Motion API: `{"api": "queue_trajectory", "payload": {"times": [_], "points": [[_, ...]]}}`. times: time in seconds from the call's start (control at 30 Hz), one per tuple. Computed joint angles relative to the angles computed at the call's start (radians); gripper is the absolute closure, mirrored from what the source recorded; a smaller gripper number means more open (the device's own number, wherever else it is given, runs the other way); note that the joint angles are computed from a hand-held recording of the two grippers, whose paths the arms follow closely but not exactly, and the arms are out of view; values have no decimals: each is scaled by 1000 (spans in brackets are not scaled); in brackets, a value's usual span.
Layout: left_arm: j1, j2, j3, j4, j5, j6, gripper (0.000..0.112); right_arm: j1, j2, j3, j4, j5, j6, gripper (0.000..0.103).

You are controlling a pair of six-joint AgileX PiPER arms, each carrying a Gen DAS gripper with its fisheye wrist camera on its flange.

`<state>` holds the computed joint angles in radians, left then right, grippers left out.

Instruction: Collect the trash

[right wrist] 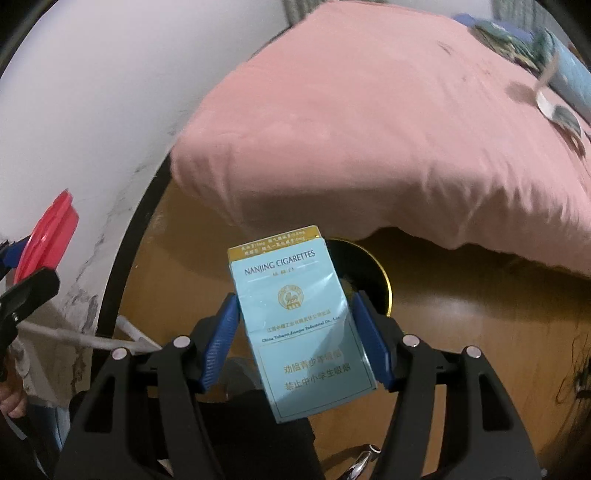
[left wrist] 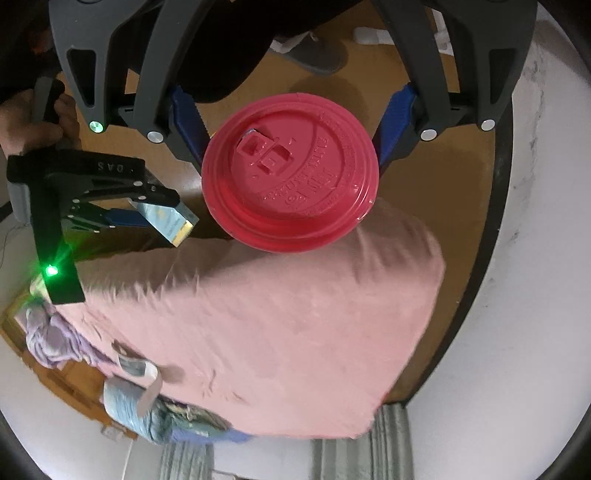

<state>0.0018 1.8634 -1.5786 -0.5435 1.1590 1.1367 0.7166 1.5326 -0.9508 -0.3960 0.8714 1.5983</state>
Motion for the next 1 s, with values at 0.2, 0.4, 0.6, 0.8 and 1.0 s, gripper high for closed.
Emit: {"api": "queue_trajectory", "payload": {"times": [0.2, 0.4, 0.6, 0.8, 1.0], "points": [[-111, 36, 7, -15, -43, -51, 34, -40, -6, 93, 5, -102, 25, 41], [-131, 62, 32, -7, -66, -44, 34, -77, -5, 100, 1, -154, -3, 41], [-140, 63, 39, 0, -84, -47, 34, -116, -6, 137, -1, -234, -11, 37], [-146, 84, 12, 26, -63, -89, 34, -133, -32, 172, 2, -272, 3, 19], [-141, 112, -29, -1, 0, -92, 33, -136, -50, 188, -15, -265, 51, 16]]}}
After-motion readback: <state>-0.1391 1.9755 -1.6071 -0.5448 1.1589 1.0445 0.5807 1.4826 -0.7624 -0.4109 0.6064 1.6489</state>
